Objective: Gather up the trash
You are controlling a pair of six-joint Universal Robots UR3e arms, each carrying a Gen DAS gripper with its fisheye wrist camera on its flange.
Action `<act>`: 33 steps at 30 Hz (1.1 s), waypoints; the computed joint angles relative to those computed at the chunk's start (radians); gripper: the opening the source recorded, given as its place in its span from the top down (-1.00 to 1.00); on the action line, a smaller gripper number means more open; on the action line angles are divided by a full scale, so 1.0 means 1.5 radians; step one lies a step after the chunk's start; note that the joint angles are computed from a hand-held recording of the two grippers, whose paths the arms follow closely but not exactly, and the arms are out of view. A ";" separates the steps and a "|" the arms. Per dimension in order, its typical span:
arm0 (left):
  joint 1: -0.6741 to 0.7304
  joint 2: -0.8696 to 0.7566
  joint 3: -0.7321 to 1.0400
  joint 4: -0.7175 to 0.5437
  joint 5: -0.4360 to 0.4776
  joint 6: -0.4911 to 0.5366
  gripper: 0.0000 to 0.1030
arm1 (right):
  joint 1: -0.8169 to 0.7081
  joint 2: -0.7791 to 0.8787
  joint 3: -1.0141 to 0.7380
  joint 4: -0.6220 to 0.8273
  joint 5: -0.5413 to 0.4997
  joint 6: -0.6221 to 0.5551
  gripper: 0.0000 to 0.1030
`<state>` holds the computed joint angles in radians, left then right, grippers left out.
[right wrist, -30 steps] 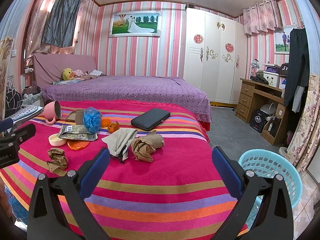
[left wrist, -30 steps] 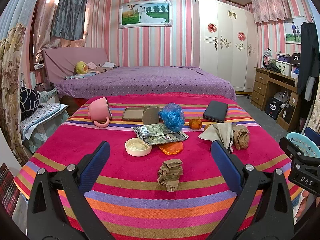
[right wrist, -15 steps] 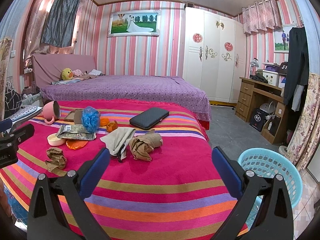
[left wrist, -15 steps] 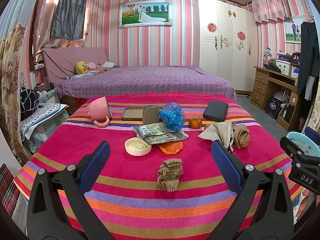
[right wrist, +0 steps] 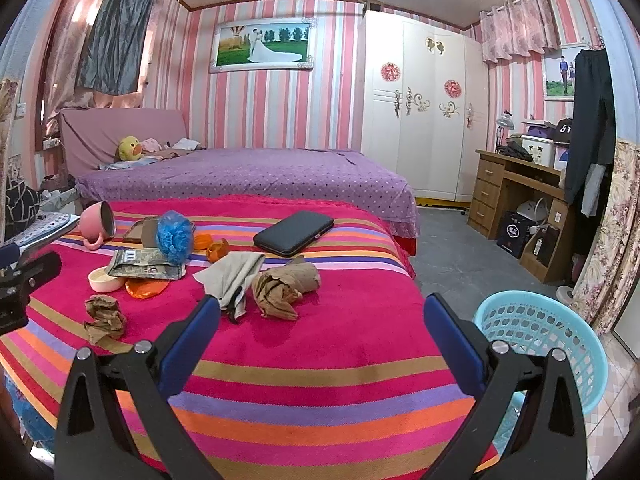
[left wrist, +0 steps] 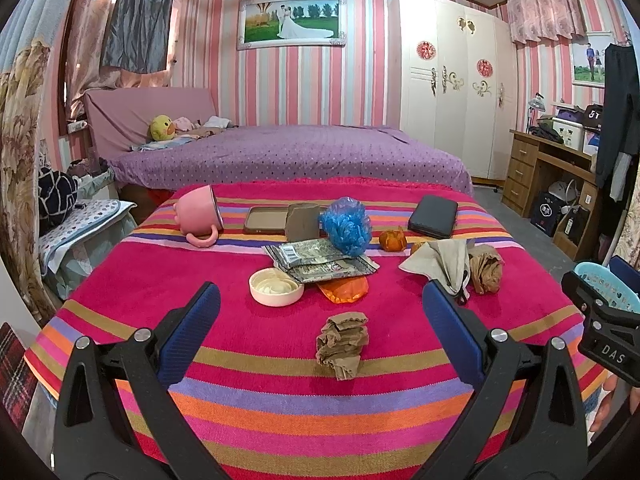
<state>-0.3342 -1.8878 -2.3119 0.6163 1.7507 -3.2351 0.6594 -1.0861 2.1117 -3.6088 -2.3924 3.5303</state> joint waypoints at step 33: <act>-0.003 -0.160 0.159 -0.160 -0.029 0.024 -0.14 | -0.142 -0.042 0.103 -0.046 0.093 -0.006 -0.92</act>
<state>-0.3387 -2.1284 -2.0731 0.3761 1.7078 -3.1988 0.4467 -1.1487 2.2656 -3.6771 -2.2535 3.5210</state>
